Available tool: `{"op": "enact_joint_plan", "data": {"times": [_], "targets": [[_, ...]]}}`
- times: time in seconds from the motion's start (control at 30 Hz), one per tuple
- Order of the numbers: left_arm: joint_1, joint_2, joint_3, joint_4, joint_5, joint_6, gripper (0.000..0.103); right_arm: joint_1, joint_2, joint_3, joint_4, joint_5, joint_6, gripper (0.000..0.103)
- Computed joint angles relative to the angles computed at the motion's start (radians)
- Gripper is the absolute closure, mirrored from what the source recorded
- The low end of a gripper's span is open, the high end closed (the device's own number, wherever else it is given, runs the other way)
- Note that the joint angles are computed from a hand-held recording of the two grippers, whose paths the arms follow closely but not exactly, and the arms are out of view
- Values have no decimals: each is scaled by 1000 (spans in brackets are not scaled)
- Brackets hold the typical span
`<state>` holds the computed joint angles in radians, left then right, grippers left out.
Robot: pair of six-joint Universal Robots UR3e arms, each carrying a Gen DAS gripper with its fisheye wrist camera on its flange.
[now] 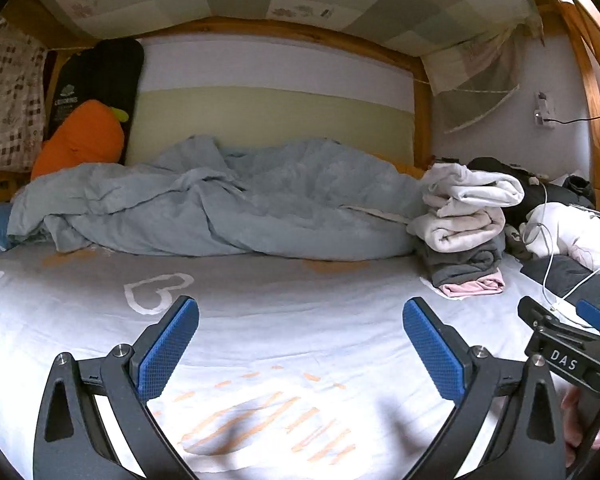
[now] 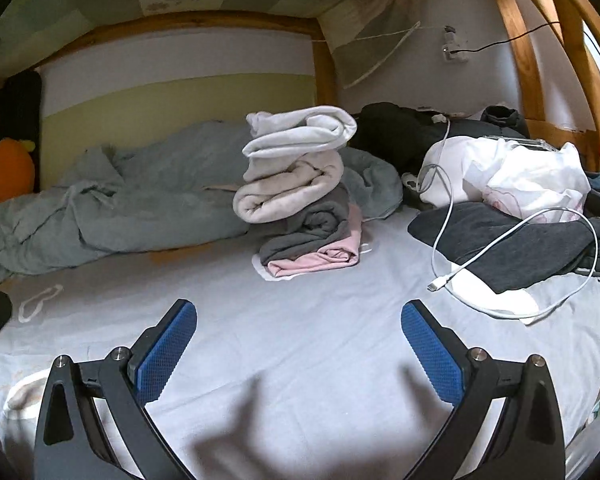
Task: Fold small clothes
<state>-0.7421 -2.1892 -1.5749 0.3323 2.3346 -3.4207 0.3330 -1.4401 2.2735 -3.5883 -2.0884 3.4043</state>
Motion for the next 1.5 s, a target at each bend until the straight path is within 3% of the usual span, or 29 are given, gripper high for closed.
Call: {"op": "enact_joint_plan", "data": {"times": [0.43, 1.5], "targets": [[-18, -23, 45, -37, 57, 3, 1, 136, 109, -100, -57, -168, -110, 0], [-18, -18, 39, -72, 59, -14, 1, 98, 86, -94, -8, -123, -83, 0]]}}
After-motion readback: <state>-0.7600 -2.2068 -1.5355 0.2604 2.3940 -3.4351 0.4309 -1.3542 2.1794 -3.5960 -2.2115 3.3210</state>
